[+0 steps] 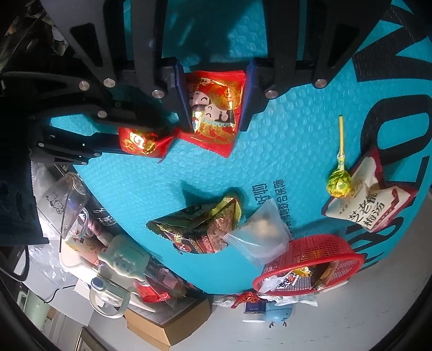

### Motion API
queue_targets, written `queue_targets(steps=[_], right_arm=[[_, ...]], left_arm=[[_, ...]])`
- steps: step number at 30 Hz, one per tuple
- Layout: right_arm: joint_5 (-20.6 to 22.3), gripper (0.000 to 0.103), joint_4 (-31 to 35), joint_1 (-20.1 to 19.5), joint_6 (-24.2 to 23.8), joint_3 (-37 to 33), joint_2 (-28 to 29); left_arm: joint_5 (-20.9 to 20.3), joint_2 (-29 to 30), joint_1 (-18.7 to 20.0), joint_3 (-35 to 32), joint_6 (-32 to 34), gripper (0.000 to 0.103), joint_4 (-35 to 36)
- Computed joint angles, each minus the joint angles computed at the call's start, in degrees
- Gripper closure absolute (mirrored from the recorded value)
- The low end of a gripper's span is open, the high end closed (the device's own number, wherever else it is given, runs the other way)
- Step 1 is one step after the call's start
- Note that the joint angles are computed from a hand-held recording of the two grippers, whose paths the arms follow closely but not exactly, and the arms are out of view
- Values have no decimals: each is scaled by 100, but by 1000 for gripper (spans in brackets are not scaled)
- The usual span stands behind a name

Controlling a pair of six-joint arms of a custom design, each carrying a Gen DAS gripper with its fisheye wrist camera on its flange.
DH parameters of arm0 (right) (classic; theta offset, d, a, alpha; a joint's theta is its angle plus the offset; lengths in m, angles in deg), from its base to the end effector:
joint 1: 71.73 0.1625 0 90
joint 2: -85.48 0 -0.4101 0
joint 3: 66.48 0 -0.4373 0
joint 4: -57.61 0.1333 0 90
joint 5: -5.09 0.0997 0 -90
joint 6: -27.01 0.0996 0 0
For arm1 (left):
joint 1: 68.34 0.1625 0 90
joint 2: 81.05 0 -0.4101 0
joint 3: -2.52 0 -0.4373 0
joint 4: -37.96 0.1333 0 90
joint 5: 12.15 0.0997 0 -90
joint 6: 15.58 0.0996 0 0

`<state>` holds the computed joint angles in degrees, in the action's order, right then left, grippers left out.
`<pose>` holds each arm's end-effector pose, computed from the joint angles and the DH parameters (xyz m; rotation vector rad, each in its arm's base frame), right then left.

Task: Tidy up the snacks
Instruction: 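Grasp the red candy packet with left tool while right tool grasps another red candy packet, then lift and carry both red candy packets over the red basket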

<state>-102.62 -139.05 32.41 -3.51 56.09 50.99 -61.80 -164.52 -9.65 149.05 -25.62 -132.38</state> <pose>0.2165 -0.4378 -0.1005 0.9857 -2.5853 0.3864 -0.0194 -0.4125 0.1372 0.3244 2.4846 -0.6802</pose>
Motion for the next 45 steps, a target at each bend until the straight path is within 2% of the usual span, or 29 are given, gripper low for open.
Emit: queue_targets(steps=[7, 25, 35, 45], right_arm=[[68, 68, -159, 30, 71, 199, -66], [374, 68, -991, 277, 105, 837, -289], [457, 68, -954, 533, 22, 711, -440], [469, 68, -829, 856, -287, 313, -531]], left_arm=[[108, -265, -237, 247, -299, 70, 113], [614, -1694, -1319, 1075, -1134, 70, 682], [836, -2166, -1576, 1065, -898, 70, 596], [981, -2043, -1525, 710, -259, 70, 66]])
